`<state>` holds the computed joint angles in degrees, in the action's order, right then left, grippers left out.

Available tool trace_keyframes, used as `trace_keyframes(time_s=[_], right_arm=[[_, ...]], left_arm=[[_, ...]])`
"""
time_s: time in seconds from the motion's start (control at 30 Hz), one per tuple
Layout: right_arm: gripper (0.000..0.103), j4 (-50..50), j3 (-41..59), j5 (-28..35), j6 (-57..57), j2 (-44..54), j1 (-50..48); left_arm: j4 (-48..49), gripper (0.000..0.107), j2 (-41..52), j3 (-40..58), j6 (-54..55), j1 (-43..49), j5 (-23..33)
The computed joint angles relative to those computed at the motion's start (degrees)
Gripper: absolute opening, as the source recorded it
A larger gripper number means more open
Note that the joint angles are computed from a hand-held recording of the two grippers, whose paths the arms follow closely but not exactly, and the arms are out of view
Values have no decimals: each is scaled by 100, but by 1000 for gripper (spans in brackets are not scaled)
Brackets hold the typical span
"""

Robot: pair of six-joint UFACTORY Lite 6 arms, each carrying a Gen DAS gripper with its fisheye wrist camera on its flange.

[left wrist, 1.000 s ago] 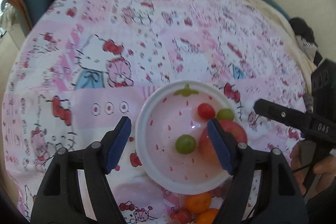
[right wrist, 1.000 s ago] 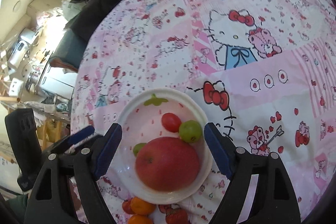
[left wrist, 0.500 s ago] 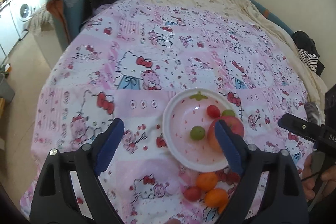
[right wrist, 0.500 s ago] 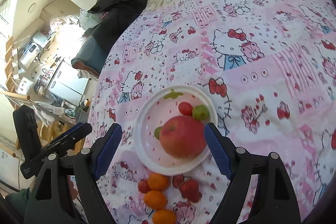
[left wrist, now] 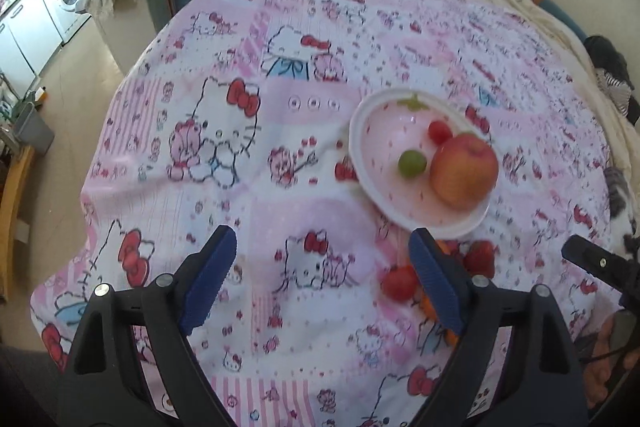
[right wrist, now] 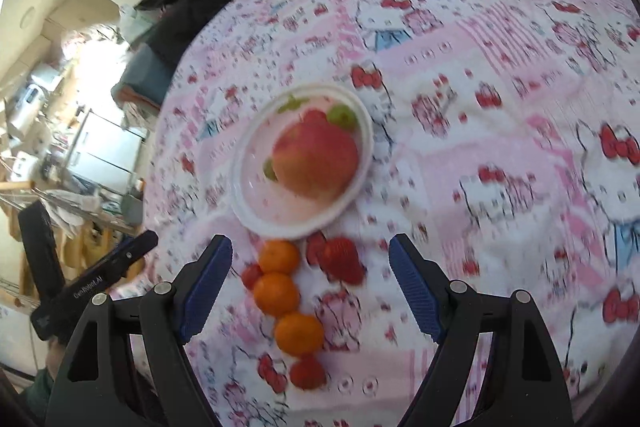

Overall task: Organize fruits
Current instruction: 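Move the left gripper to the red tomato beside the oranges and grasp it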

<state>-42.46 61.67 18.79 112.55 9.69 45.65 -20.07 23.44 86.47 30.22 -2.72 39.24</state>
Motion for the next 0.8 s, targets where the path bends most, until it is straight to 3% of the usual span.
trace_keyframes(time_s=[0.2, 0.37, 0.53, 0.67, 0.8], right_arm=[[83, -249, -182, 165, 715, 9, 327], [83, -455, -530, -11, 1149, -165, 199], [83, -472, -715, -173, 1328, -231, 81], [83, -380, -726, -219, 1219, -223, 46], [83, -346, -711, -238, 1205, -209, 22]], left_arm=[[124, 86, -22, -224, -147, -77, -25], [299, 85, 505, 133, -479, -166, 447], [156, 66, 1106, 502, -555, -350, 1000], [-217, 36, 1615, 834, -462, -452, 1455], [-319, 36, 1745, 827, -523, -564, 1508]])
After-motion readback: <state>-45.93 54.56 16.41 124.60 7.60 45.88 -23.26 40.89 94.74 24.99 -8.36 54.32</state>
